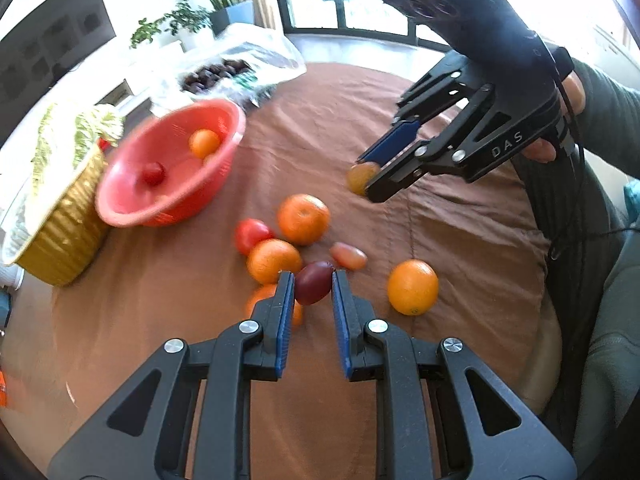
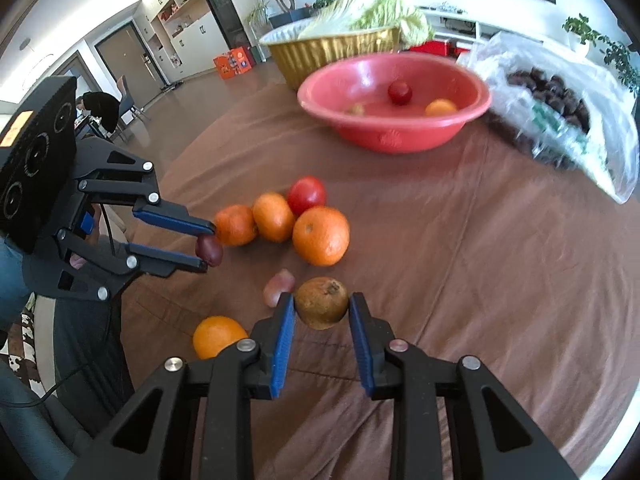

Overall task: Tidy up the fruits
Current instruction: 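Carry the red date and brown fruit over the red basin, then open both tools to drop the fruits into the red basin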

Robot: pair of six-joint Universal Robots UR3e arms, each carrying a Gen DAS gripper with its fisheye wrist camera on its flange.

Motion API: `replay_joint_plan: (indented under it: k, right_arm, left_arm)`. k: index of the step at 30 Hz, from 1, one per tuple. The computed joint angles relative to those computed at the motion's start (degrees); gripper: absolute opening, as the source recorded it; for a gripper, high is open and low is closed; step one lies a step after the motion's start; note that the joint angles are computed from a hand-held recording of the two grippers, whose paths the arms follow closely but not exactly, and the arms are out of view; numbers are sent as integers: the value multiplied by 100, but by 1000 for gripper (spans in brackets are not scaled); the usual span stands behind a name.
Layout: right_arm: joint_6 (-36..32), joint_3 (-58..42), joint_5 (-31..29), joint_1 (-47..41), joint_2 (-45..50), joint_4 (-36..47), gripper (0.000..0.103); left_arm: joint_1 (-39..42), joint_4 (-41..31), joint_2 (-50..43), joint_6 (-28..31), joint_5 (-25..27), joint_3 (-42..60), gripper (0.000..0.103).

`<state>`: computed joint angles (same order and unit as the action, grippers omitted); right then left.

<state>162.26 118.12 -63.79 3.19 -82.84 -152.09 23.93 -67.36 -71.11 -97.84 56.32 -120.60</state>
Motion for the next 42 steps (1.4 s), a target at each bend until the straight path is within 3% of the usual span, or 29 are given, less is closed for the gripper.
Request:
replay_joint_plan:
  k: [9, 18, 23, 31, 42]
  right_arm:
    - [-94, -1001, -96, -281, -169, 516, 30]
    - [126, -2991, -480, 40, 1049, 840, 30]
    - [256, -4148, -707, 241, 1946, 1152, 30]
    - [298, -5498, -996, 430, 3069, 1659, 30]
    - [278, -6387, -1250, 531, 3790, 2149, 31]
  left_arm:
    - [93, 234, -816, -667, -268, 1260, 17]
    - [-684, 1093, -2485, -1958, 180, 2940, 18]
    - [-1206, 1351, -3494, -2495, 719, 3865, 18]
    - [-1508, 1391, -4398, -2726, 984, 4580, 18]
    - [-1743, 1651, -5102, -3003, 1409, 5035, 20]
